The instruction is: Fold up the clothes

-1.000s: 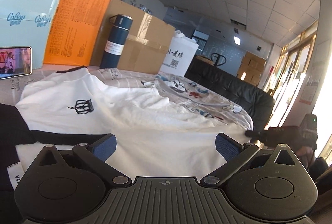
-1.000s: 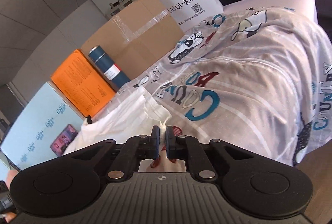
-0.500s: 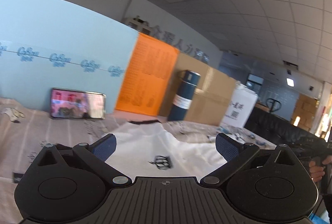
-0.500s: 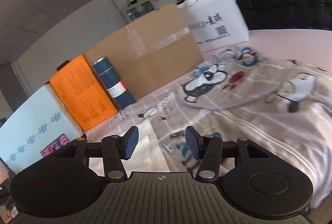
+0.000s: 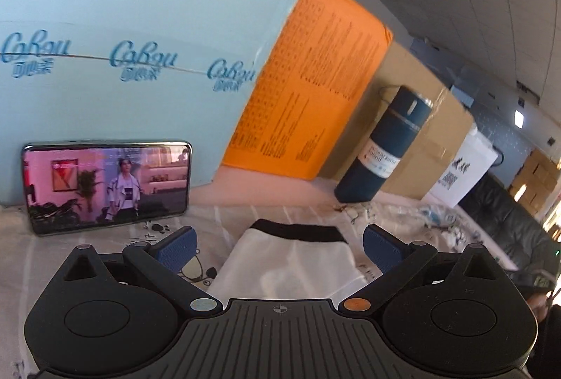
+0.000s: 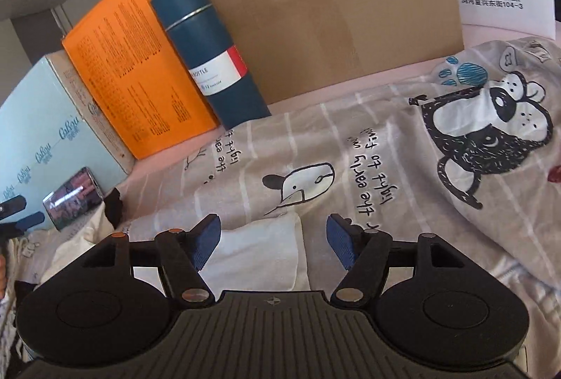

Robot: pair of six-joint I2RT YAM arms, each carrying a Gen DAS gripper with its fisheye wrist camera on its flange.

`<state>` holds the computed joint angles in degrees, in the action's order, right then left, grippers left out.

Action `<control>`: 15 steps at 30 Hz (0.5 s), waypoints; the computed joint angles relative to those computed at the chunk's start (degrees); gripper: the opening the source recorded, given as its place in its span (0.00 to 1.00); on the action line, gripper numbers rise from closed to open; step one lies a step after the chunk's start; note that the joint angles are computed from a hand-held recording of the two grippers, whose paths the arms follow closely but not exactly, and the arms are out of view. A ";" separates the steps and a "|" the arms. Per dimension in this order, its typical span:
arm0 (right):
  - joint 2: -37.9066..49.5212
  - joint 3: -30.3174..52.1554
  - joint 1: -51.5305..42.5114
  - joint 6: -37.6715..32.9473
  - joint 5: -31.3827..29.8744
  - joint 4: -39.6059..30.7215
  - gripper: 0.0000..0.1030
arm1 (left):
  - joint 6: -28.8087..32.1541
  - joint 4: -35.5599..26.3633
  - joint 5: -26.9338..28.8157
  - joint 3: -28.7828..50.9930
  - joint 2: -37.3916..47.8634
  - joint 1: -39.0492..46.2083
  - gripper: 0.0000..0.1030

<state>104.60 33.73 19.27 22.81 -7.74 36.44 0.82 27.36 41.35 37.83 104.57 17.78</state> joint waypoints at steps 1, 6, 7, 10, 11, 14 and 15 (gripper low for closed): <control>1.35 1.18 -0.21 -1.58 -1.25 -0.23 0.63 | 0.77 -0.65 -1.52 1.59 2.31 -1.44 0.98; 6.39 4.50 0.30 -6.66 -2.89 0.39 0.59 | 6.88 -2.53 -12.94 4.97 7.79 -8.67 0.91; 6.85 4.65 0.76 -7.59 -2.19 0.77 0.50 | 8.19 -0.79 -14.70 4.20 8.01 -9.88 0.81; 6.58 4.28 2.45 -12.84 -0.96 0.60 0.19 | 12.39 3.82 -17.85 0.83 6.94 -12.60 0.07; 6.32 3.89 3.08 -14.87 -0.70 0.87 0.15 | 13.85 5.17 -18.30 -0.58 6.07 -13.27 0.06; 5.22 1.51 5.43 -20.73 2.05 5.31 0.07 | 14.53 17.26 -22.58 -6.53 4.56 -14.85 0.03; 5.01 1.16 5.88 -21.83 3.40 6.94 0.07 | 13.64 22.06 -24.77 -8.03 4.58 -15.52 0.03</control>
<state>109.61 34.89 25.15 0.98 -4.34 43.38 14.46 49.42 16.59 29.80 109.14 2.26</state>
